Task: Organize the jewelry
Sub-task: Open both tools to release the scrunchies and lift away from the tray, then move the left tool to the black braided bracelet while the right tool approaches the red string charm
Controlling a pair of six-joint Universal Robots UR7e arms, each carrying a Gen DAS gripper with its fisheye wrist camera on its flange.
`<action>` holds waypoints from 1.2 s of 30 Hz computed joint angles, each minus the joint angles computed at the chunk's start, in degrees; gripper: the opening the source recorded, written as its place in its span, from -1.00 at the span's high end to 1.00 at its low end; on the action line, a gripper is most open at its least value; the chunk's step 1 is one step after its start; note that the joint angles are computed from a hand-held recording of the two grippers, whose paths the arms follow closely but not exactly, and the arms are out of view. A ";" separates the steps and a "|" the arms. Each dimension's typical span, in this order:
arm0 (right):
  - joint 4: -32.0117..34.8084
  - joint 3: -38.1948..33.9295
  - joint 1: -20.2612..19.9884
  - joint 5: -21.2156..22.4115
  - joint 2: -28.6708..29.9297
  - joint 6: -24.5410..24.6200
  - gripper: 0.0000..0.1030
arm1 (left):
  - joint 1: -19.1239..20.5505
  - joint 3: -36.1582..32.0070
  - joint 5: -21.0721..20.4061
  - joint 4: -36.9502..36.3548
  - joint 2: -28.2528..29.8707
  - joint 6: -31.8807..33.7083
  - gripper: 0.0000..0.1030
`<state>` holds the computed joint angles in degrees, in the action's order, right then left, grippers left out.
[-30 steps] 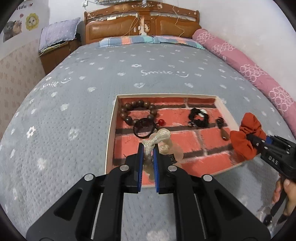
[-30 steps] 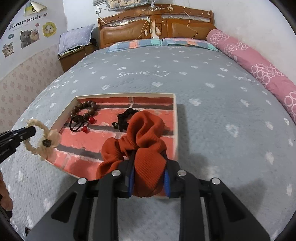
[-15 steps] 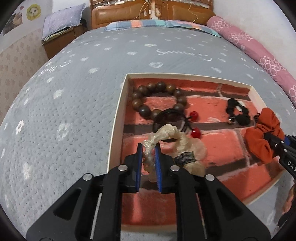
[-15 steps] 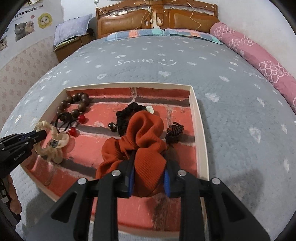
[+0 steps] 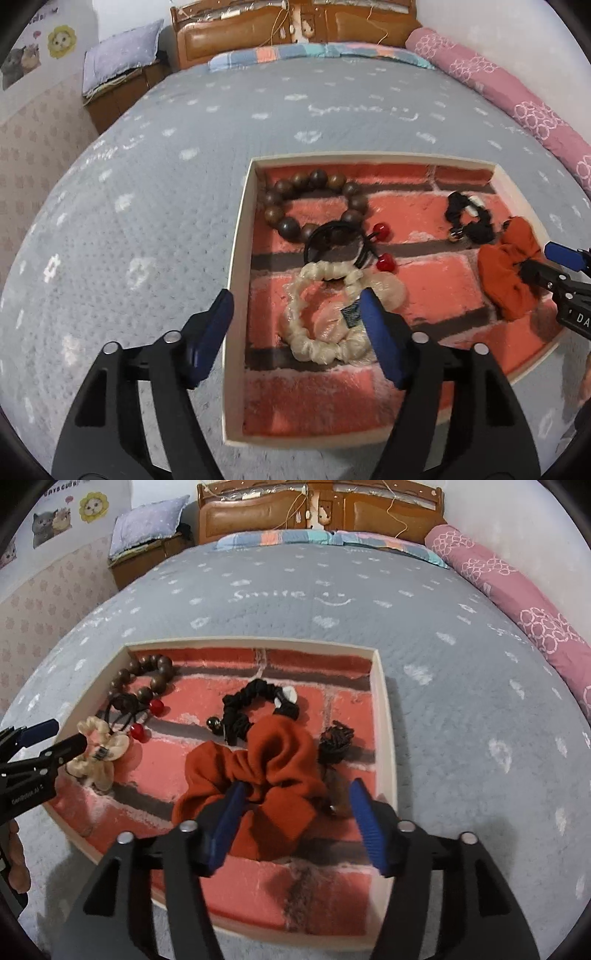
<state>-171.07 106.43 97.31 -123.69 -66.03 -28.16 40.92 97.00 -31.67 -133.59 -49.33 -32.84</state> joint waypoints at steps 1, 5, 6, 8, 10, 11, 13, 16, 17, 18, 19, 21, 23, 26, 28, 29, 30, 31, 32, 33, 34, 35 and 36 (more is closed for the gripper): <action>0.57 0.23 -0.16 0.84 -0.90 0.72 -0.35 | -0.35 0.25 -0.36 -0.16 -0.45 -0.14 -0.47; 2.37 1.13 -0.66 2.74 -3.94 3.12 -0.43 | -2.21 1.86 -0.78 -0.83 -2.76 -1.78 -0.62; 2.28 1.64 -0.71 3.14 -4.63 3.22 -0.45 | -2.66 2.53 -0.76 -1.26 -3.41 -1.83 -0.67; 0.18 3.69 -0.54 3.06 -6.35 2.23 -0.56 | -4.12 4.85 0.42 -1.63 -5.37 -2.89 -0.79; -2.74 5.79 -0.15 1.69 -7.47 0.73 -0.60 | -5.31 7.08 0.63 -1.46 -7.42 -5.44 -0.87; -4.37 7.21 0.14 0.65 -8.16 -0.18 -0.61 | -5.81 8.22 0.29 -0.87 -8.62 -6.88 -0.87; -7.06 10.07 0.41 0.16 -9.86 -2.08 -0.63 | -6.84 10.29 -0.05 0.18 -10.68 -9.28 -0.87; -10.38 14.56 0.96 -0.27 -12.96 -4.24 -0.72 | -9.43 14.50 -0.32 2.60 -14.48 -13.07 -0.89; -11.21 15.86 1.02 -0.03 -14.07 -4.53 -0.73 | -10.40 15.89 0.05 3.59 -15.56 -14.41 -0.90; -12.58 17.83 1.11 0.37 -15.63 -4.95 -0.73 | -12.00 17.69 0.85 6.16 -17.13 -17.31 -0.90; -13.35 19.14 1.17 0.60 -16.76 -5.14 -0.73 | -13.01 18.83 1.04 7.69 -18.14 -19.11 -0.90; -14.62 22.05 1.25 0.88 -19.23 -5.40 -0.74 | -15.16 21.13 0.81 11.08 -20.30 -23.47 -0.90; -15.38 24.15 1.36 1.00 -20.98 -5.84 -0.74 | -17.32 23.24 0.27 14.06 -22.25 -27.84 -0.90; -18.04 28.34 1.83 1.03 -23.78 -7.64 -0.74 | -20.28 25.26 -0.01 18.00 -23.85 -32.62 -0.90; -19.31 30.80 2.32 0.70 -25.36 -8.56 -0.74 | -22.65 26.47 -0.28 21.63 -24.60 -36.23 -0.90; -20.78 32.28 2.63 0.26 -25.99 -9.09 -0.74 | -23.58 26.95 -0.48 22.70 -24.82 -37.53 -0.90; -21.69 33.72 2.71 0.42 -26.86 -9.54 -0.74 | -24.98 27.91 -0.88 23.73 -25.32 -39.36 -0.90; -21.96 34.88 2.84 0.63 -27.69 -9.90 -0.74 | -25.90 28.49 -1.21 24.40 -25.60 -40.62 -0.90; -22.37 36.01 2.92 0.64 -28.45 -10.40 -0.74 | -26.58 28.85 -1.53 25.16 -25.76 -41.74 -0.90; -23.19 37.25 3.10 0.39 -29.08 -10.88 -0.74 | -27.72 29.47 -2.08 26.76 -26.05 -43.72 -0.90; -23.63 38.49 3.14 0.51 -29.97 -10.95 -0.74 | -28.38 29.79 -2.30 27.75 -26.14 -44.97 -0.90; -23.11 39.99 2.75 1.48 -31.70 -10.37 -0.74 | -29.46 30.36 -2.68 29.54 -26.41 -47.27 -0.90; -21.98 41.07 2.28 2.35 -33.37 -9.45 -0.74 | -30.34 31.06 -3.20 30.47 -26.81 -48.91 -0.90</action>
